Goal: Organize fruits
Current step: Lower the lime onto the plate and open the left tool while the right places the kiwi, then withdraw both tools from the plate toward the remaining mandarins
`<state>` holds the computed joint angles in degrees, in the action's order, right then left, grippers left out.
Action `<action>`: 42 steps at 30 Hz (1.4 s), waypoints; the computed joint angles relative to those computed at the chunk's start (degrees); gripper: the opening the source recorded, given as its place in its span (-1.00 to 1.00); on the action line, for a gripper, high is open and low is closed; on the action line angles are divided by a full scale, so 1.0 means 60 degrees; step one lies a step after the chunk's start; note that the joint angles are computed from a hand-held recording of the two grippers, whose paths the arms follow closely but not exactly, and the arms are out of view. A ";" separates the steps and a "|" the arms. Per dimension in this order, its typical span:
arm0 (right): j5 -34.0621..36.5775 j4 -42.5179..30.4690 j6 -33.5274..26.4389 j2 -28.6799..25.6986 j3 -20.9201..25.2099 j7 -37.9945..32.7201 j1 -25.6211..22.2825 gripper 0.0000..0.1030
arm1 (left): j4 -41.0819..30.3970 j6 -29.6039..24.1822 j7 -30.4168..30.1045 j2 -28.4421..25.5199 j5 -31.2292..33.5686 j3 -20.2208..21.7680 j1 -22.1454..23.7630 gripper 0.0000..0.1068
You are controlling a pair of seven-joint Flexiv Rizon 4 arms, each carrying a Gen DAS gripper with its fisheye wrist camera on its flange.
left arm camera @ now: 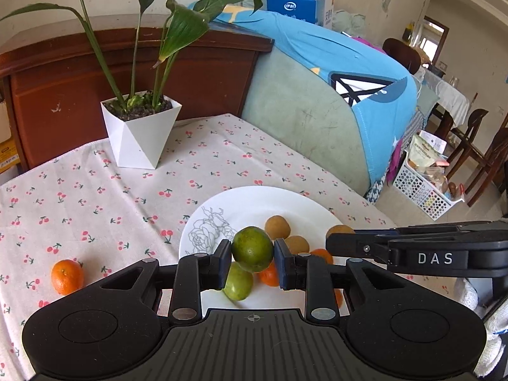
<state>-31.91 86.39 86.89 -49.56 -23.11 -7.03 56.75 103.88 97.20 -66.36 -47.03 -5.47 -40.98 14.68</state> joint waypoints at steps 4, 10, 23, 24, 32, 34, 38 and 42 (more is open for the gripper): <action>0.0104 -0.0295 -0.0265 -0.0143 0.0432 -0.0072 -0.0330 -0.50 | -0.0498 -0.0427 -0.0022 -0.0176 -0.0322 0.0408 -0.0404 -0.51; 0.0150 -0.0630 -0.0632 -0.0323 0.0917 0.0125 -0.0718 -0.47 | -0.0930 -0.0822 0.0246 -0.0374 -0.0816 0.0726 -0.0859 -0.51; 0.0279 -0.0579 -0.0138 -0.0367 0.0584 0.0829 -0.0567 -0.42 | -0.0745 -0.0467 0.0371 -0.0271 -0.1016 0.0295 -0.0677 -0.12; 0.0303 -0.0565 -0.0108 -0.0360 0.0555 0.0831 -0.0542 -0.40 | -0.0731 -0.0524 0.0297 -0.0214 -0.1047 0.0322 -0.0677 -0.08; 0.0468 -0.0676 0.0012 -0.0388 0.0576 0.0622 -0.0464 -0.35 | -0.0566 -0.0850 -0.0229 0.0228 -0.1457 0.0758 -0.0806 0.09; 0.0517 -0.0707 0.0090 -0.0405 0.0526 0.0606 -0.0401 -0.28 | -0.0477 -0.0758 -0.0307 0.0335 -0.1531 0.0866 -0.0834 0.10; 0.0574 -0.0725 0.0158 -0.0420 0.0338 0.0553 -0.0195 -0.25 | -0.0154 -0.0361 -0.0414 0.0464 -0.1430 0.0678 -0.0560 0.21; 0.0705 -0.0743 0.0270 -0.0456 0.0235 0.0531 -0.0028 -0.16 | 0.0234 0.0002 -0.0822 0.0665 -0.1193 0.0585 -0.0281 0.38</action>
